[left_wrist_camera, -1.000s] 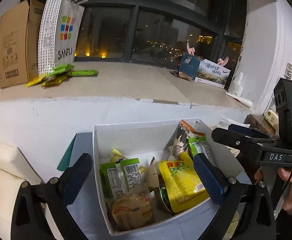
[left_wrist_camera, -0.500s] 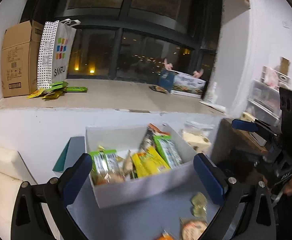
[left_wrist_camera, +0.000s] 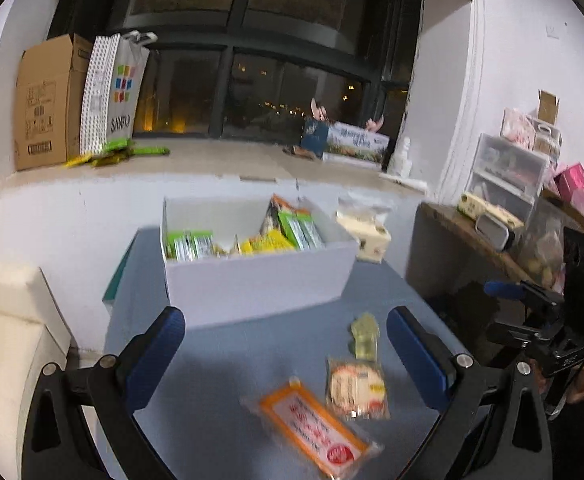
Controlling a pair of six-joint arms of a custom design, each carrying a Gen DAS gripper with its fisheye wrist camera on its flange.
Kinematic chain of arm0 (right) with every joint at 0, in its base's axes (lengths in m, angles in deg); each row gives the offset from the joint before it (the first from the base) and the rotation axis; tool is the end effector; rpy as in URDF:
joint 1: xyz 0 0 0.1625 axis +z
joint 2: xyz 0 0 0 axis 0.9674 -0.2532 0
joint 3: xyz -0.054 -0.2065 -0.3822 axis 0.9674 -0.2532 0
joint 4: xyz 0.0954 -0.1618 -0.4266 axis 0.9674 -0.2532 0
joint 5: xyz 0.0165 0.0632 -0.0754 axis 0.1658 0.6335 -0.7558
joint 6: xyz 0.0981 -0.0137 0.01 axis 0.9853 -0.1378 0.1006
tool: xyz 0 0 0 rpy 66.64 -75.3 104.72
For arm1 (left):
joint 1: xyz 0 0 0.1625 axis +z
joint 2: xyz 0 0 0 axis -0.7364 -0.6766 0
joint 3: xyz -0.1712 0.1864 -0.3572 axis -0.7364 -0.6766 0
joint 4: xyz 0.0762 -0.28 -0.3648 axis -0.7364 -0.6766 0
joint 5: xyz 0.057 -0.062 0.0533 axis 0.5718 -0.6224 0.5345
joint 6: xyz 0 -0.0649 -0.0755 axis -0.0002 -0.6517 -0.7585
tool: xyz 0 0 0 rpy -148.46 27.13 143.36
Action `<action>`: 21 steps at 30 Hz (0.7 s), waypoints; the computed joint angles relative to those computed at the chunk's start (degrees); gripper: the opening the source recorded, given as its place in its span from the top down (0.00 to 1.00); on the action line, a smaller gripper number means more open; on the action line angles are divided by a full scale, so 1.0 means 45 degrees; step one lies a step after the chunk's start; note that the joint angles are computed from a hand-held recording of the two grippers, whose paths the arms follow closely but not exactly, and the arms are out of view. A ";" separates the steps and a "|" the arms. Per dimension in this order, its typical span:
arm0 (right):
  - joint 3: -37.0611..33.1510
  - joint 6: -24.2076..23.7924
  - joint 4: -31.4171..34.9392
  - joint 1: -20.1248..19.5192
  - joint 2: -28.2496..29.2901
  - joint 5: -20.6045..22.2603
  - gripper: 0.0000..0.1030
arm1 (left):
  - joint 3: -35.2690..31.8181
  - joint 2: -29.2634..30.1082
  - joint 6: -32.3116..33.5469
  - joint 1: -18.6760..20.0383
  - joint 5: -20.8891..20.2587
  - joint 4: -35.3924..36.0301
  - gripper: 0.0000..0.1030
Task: Organize snacks
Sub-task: 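Withdraw both tools back over the remaining snacks, then grasp a jelly cup with the right tool while the left tool grasps the orange flying-cake pack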
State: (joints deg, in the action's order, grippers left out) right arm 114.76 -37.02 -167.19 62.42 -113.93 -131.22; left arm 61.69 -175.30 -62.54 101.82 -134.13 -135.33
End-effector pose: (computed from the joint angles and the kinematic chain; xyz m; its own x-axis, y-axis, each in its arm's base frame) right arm 0.4138 -0.2989 0.0900 -0.7488 -0.1869 0.6359 -0.6179 0.5440 -0.5677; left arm -0.0684 -0.3821 0.4334 -0.7103 0.5565 -0.4310 0.7019 0.5138 -0.4934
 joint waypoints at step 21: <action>-0.0254 0.2596 0.1360 -0.3235 0.0750 0.1405 0.00 | 0.0391 -0.0237 -0.0233 0.0570 -0.0093 0.0771 0.00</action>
